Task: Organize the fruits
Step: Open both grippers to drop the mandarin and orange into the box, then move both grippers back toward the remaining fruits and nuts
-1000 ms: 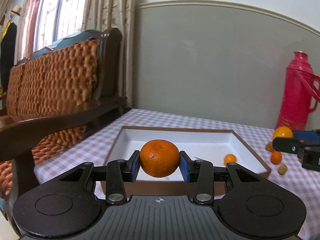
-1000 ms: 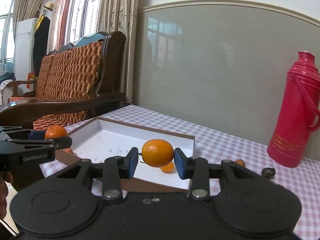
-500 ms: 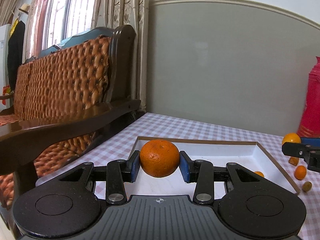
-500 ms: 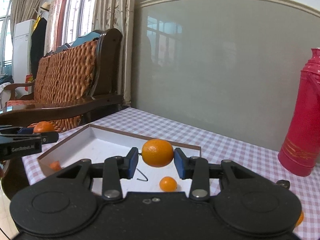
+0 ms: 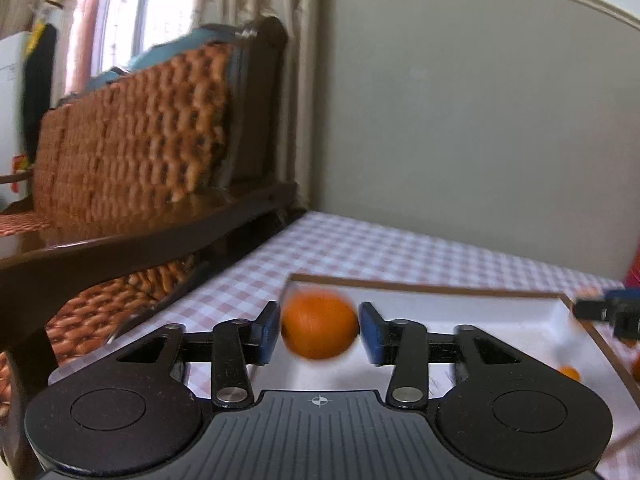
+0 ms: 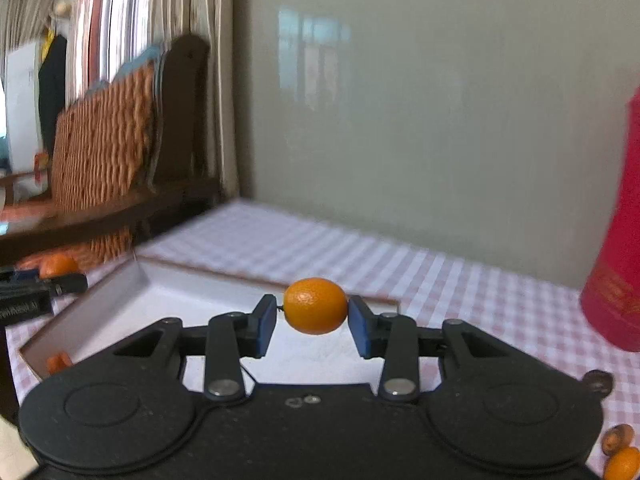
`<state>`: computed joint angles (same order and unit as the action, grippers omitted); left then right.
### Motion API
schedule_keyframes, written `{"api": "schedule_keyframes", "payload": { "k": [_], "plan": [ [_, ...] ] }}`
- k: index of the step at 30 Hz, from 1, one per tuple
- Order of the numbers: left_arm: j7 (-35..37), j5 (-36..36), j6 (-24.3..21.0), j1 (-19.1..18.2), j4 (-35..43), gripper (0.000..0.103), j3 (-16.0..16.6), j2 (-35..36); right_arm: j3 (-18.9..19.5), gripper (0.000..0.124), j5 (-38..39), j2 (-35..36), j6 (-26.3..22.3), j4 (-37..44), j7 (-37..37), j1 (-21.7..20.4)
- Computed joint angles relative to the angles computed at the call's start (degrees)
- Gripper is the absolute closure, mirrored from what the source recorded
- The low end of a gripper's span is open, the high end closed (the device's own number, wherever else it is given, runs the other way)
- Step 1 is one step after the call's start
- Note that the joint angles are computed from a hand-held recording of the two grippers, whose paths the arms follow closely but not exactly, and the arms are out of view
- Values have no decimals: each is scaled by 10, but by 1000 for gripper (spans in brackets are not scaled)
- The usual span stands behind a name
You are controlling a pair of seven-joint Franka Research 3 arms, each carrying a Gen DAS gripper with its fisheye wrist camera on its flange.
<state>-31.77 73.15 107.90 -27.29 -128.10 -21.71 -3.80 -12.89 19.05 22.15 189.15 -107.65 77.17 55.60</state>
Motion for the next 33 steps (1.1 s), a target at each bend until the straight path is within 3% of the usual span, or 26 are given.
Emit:
{"api": "schedule_keyframes", "payload": {
  "k": [1,2,3,4,6,7,10,13,18,22,24,28,31,33],
  "plan": [
    [-11,-4,-32,-4,7,1,-6,9,-44,57,27,15,-6,12,-9,38],
    [-25,5,-54,-9,6,0,-10,12,-68,27,23,22,20,5,11,58],
    [-25,6,-50,-12,4,0,-9,9,-72,28,-14,20,55,-13,56,58],
    [-21,6,-48,-13,5,0,-8,10,-59,28,-20,17,58,-17,61,46],
    [-12,8,-45,-15,8,0,-6,13,-48,28,48,17,58,-14,-8,48],
    [-9,9,-42,-16,8,0,-5,13,-17,28,58,12,69,-19,-29,24],
    [-10,11,-39,-19,9,0,-5,12,5,28,39,1,79,-33,-20,4],
    [-9,12,-40,-20,9,0,-5,12,46,28,84,-4,86,-32,-77,-23],
    [-2,8,-46,-22,7,0,-8,8,31,28,88,-3,78,-26,-86,-10],
    [1,5,-72,-34,15,0,-17,10,75,28,93,-27,109,-55,-97,-44],
    [-4,8,-81,-41,19,0,-22,11,47,27,87,-39,132,-75,-83,-15],
    [-9,13,-114,-61,26,0,-34,17,53,27,154,-62,187,-110,-165,6],
    [-21,-8,-162,-85,46,0,-45,42,122,27,136,-85,240,-156,-148,-54],
    [-23,-28,-163,-97,54,0,-43,45,141,27,99,-104,234,-186,-112,-80]
  ]
}}
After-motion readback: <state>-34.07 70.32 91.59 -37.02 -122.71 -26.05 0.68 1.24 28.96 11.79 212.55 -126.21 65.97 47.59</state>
